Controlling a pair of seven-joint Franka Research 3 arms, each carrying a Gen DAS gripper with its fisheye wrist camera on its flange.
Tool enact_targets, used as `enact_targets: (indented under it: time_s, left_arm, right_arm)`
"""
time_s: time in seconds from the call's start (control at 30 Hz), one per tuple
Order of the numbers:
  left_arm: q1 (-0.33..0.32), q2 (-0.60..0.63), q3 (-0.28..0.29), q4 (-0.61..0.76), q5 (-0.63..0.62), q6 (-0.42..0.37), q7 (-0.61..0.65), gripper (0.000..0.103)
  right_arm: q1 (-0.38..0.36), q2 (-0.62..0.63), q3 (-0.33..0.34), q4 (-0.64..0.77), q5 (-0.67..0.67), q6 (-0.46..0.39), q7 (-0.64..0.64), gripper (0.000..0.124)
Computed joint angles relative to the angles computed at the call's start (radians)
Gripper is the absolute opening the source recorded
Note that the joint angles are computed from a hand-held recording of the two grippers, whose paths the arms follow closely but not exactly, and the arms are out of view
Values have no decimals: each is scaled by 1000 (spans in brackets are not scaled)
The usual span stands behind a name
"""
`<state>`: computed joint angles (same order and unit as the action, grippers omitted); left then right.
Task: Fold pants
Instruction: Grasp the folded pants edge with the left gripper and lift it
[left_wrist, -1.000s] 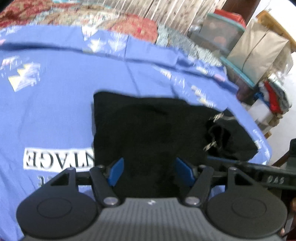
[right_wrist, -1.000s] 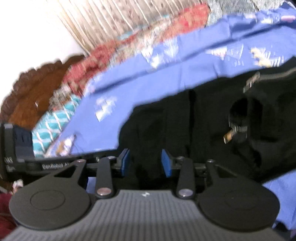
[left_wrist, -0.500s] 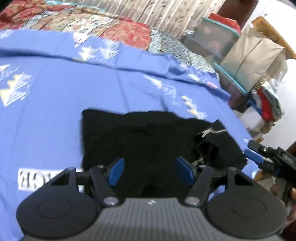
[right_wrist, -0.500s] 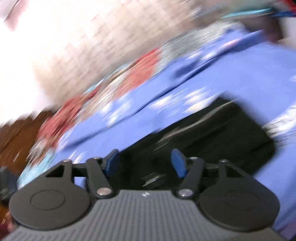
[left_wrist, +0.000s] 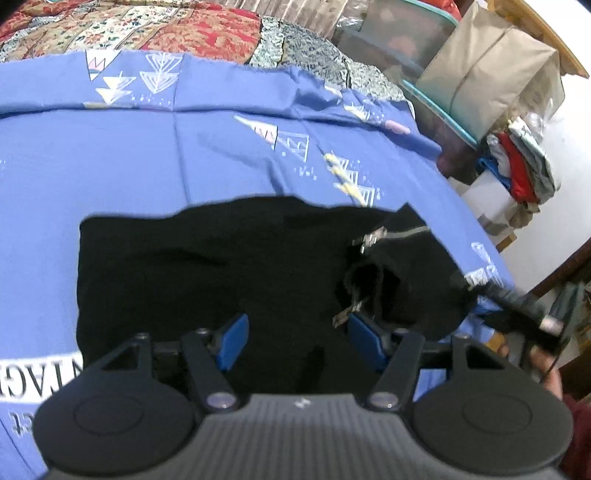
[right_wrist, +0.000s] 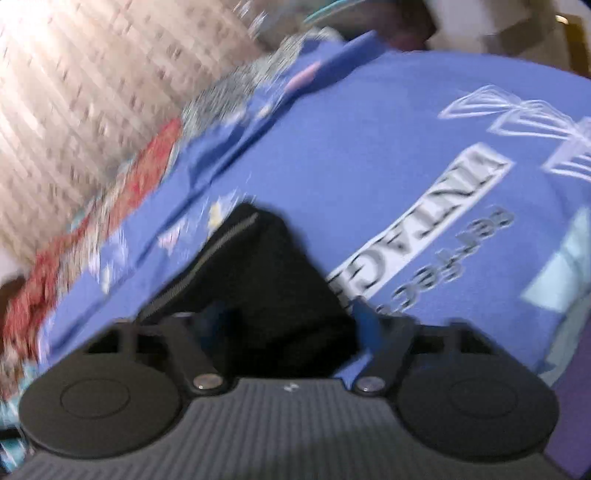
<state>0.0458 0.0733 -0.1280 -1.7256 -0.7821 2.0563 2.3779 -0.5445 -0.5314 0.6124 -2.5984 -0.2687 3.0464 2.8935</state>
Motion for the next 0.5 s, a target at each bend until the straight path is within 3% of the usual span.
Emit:
enact_targets:
  time_s: [0.03,0.07,0.17,0.2,0.33,0.4,0.47,0.5]
  left_arm:
    - [-1,11,-1,28,1,-10,-7,61]
    - [-3,23,-5,57,0,-17,-12,62]
    - [-12,48,-28,132,-13,-40,-2,71]
    - [-19,51,-38,149,-19,-40,6,80]
    - [-55,59,-72,194,-23,-36,19,101]
    - [-78,63,-83,202,3,-23,3,101]
    - [-98,71,-89,205,46,-15,-20,94]
    - [-107,73,-91,201,77,-5,-28,58]
  right_arm:
    - [-6,5,23,34,-19,-55,-17,29]
    - [12,3,21,49,-38,-74,-25,22]
    - [31,-5,43,99,-100,-30,-37,20]
    - [24,-5,66,128,-125,-43,-56,20]
    - [37,36,135,238,-237,-91,-135,18]
    - [38,74,164,278,-297,-116,-152,18]
    - [48,96,177,301,-345,-125,-154,18]
    - [70,91,164,295,-353,-119,-151,18]
